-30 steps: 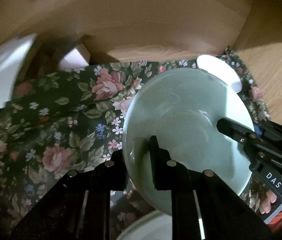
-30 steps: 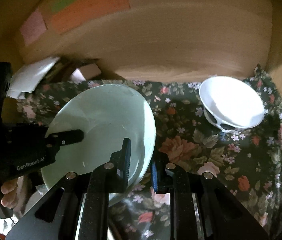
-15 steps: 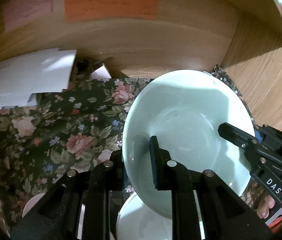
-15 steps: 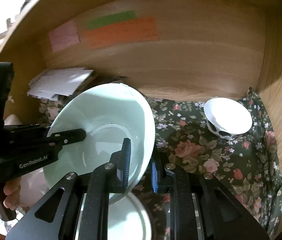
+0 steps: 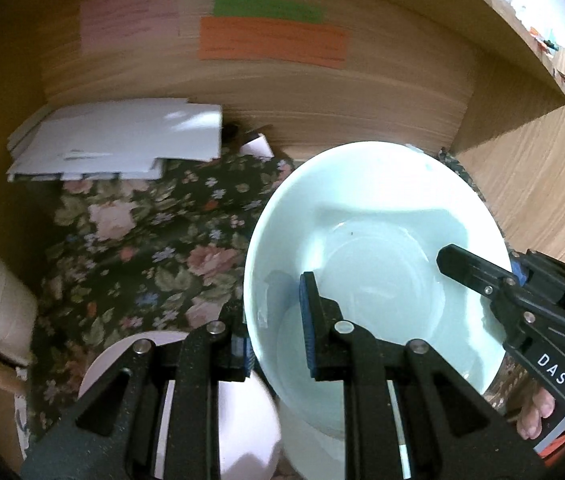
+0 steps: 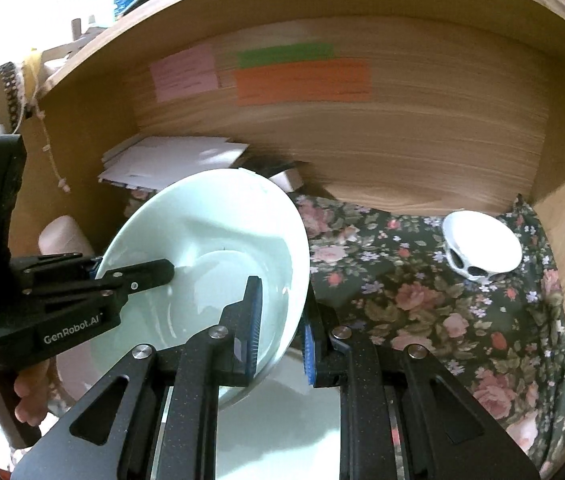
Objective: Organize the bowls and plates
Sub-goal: 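Lower the mint green bowl into the pale pink bowl with both tools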
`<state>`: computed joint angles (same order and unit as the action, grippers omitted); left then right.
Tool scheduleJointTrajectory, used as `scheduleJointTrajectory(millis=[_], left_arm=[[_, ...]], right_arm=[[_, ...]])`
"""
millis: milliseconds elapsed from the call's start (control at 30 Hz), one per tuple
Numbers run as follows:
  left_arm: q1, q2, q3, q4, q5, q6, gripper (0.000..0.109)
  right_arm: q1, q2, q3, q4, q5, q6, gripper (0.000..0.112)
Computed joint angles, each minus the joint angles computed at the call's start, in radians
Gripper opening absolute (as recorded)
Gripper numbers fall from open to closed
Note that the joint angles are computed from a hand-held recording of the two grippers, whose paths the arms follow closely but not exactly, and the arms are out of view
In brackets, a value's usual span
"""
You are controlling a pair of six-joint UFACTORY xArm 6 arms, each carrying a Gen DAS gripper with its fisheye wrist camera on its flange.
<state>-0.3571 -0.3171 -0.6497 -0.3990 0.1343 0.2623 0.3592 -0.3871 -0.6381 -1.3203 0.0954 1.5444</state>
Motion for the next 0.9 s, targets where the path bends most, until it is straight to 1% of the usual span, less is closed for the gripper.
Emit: scheduleJointTrajectory(millis=[133, 300, 433, 567, 733, 900], left_arm=[[0.032, -0.061, 0.047, -0.032, 0.011, 0.027, 0.018], [0.072, -0.138, 0.115, -0.038, 0.015, 0.027, 0.018], [0.102, -0.175, 0.153, -0.042, 0.015, 0.027, 0.018], [0.132, -0.198, 0.179, -0.037, 0.024, 0.018, 0.018], [0.171, -0.211, 0.203, -0.032, 0.027, 0.014, 0.018], [0.201, -0.206, 0.215, -0.065, 0.035, 0.046, 0.018]], right_arm=[[0.036, 0.03, -0.027, -0.052, 0.001, 0.055, 0.016], [0.086, 0.07, -0.062, -0.086, 0.004, 0.098, 0.016], [0.115, 0.105, -0.096, -0.124, 0.0, 0.138, 0.016], [0.125, 0.154, -0.136, -0.159, -0.027, 0.18, 0.016], [0.138, 0.22, -0.178, -0.146, -0.061, 0.175, 0.016], [0.143, 0.28, -0.208, -0.088, -0.095, 0.123, 0.016]])
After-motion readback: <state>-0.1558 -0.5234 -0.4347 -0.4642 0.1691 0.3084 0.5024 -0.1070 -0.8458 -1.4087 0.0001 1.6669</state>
